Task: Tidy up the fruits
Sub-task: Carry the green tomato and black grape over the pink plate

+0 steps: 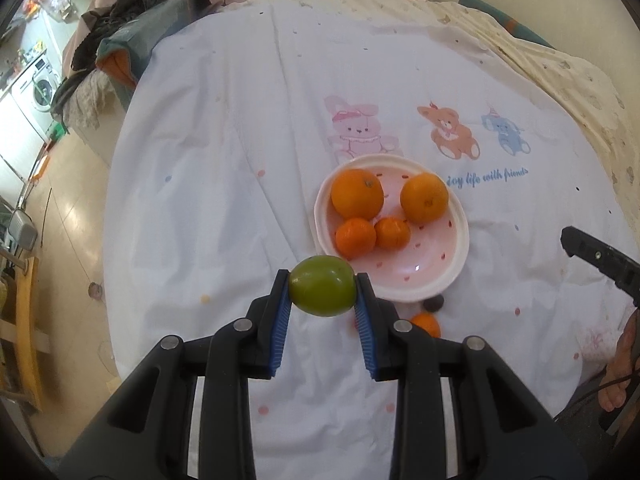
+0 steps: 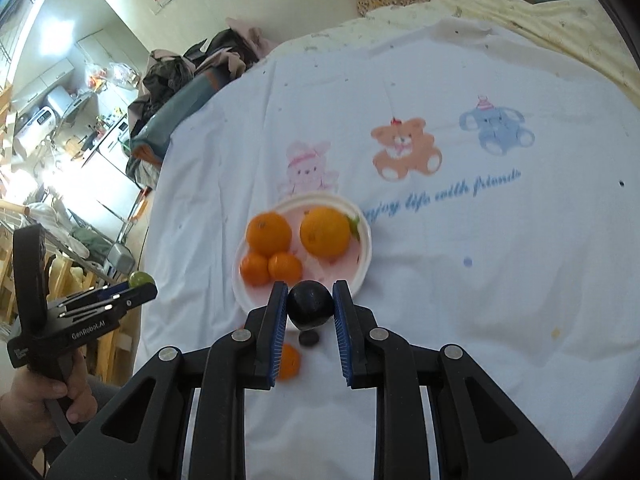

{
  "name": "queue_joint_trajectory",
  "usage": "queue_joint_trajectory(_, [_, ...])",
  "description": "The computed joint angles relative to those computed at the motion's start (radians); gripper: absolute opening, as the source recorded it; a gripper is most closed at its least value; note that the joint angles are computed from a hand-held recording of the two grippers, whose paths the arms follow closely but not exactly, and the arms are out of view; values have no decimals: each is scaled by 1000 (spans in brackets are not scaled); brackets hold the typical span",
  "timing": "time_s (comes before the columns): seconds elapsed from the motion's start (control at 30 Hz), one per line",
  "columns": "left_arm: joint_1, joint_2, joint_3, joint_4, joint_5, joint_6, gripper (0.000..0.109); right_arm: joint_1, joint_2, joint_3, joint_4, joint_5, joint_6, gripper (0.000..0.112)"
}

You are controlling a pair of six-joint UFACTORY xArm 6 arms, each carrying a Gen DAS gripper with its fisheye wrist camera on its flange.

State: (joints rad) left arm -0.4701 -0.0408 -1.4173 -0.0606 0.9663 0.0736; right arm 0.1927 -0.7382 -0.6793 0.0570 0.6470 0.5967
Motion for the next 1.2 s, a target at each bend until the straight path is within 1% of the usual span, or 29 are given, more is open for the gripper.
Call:
queue_joint_trajectory(0.3, [-19, 135, -128, 61, 2, -33, 27, -73, 130, -67, 85, -63, -148, 24])
queue_joint_trajectory(0.47, [-27, 222, -214, 65, 16, -34, 27, -99, 202, -96, 224, -110, -267, 24])
queue_joint_trajectory(0.7, [-43, 335, -327, 51, 25, -19, 27, -112, 306, -146, 360, -126, -388, 24])
queue_joint_trajectory(0.77, [-50, 380, -378, 39, 36, -11, 27, -112, 350, -170, 403, -117, -428, 24])
queue_joint_trajectory(0.83, [-59, 435, -450, 31, 54, 1, 27, -112, 389, -192, 413, -100, -439, 24])
queue_joint_trajectory(0.87, [-62, 459, -483, 29, 62, 6, 27, -114, 410, -204, 419, -81, -444, 24])
queue_joint_trajectory(0.9, [-71, 500, -537, 31, 73, 15, 27, -121, 441, -223, 452, -38, -465, 24])
queue_joint_trajectory(0.97, [-83, 565, -628, 40, 108, 20, 27, -123, 468, -225, 473, -8, -467, 24])
queue_joint_trajectory(1.07, [-93, 688, -798, 16, 182, 20, 27, -118, 488, -224, 466, 23, -472, 24])
queue_joint_trajectory(1.2, [-106, 771, -900, 22, 221, 31, 27, -125, 493, -213, 475, 46, -473, 24])
